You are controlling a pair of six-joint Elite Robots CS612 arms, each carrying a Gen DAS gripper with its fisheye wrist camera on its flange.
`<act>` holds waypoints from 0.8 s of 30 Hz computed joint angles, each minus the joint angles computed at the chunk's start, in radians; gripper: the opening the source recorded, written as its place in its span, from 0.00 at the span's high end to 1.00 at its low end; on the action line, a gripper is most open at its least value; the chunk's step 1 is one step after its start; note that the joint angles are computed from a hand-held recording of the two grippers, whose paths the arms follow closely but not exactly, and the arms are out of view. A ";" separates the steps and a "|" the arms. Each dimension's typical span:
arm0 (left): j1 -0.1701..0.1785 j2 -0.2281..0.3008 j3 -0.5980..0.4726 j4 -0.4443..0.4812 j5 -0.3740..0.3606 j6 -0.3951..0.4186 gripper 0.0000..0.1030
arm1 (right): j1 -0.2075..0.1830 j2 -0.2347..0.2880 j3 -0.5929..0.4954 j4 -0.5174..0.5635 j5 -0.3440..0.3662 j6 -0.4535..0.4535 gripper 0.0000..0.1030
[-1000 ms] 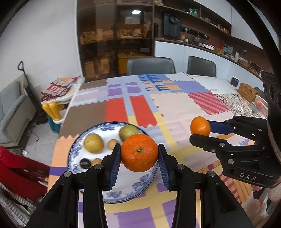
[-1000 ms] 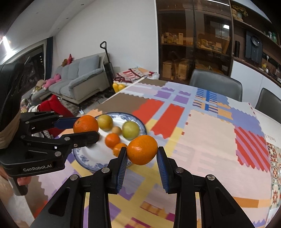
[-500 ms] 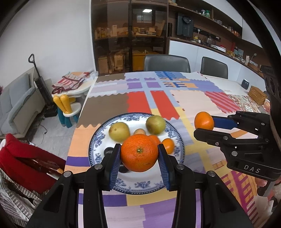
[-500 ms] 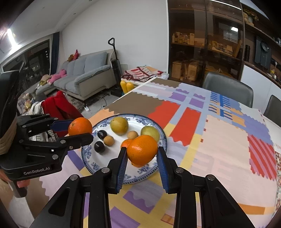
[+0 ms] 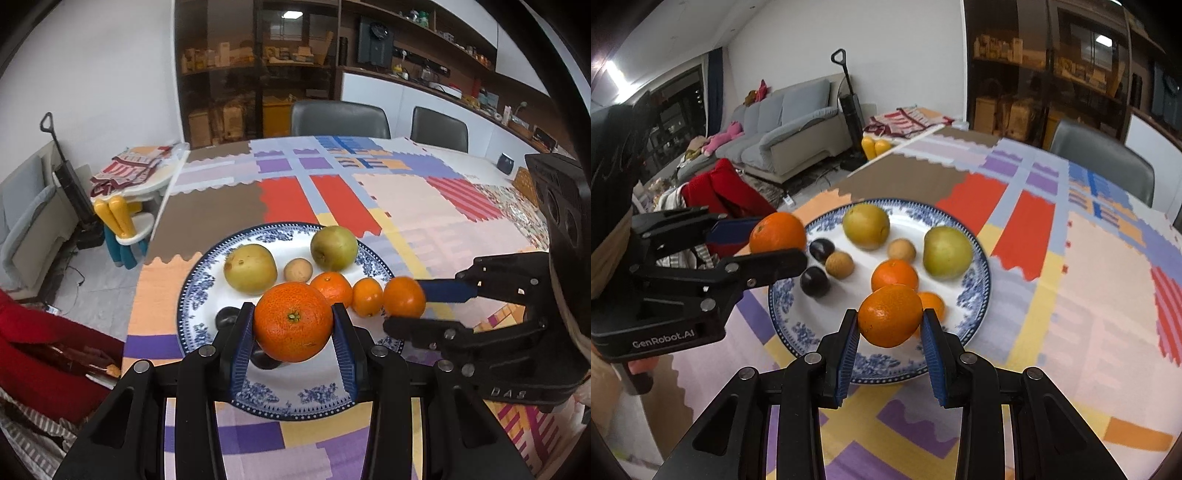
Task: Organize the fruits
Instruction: 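Carry the orange and the mandarin in both grippers over the plate, then open the left gripper to drop the orange while the right releases the mandarin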
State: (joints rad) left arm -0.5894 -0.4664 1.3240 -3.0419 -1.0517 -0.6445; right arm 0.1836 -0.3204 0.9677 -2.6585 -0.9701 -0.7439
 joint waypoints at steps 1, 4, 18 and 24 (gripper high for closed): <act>0.004 0.005 -0.007 0.003 -0.011 0.009 0.61 | 0.001 0.003 -0.004 0.011 -0.005 -0.001 0.66; 0.013 0.018 -0.026 0.013 -0.042 0.022 0.61 | 0.005 0.010 -0.014 0.040 -0.016 -0.002 0.66; 0.042 0.049 -0.083 0.089 -0.168 0.121 0.61 | 0.014 0.035 -0.055 0.120 -0.047 -0.027 0.66; 0.039 0.042 -0.072 0.078 -0.150 0.095 0.53 | 0.014 0.046 -0.076 0.140 -0.036 -0.018 0.66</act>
State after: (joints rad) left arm -0.5503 -0.4242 1.2515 -2.9635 -1.2015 -0.5499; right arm 0.1980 -0.2748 0.8920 -2.5186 -1.0057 -0.7621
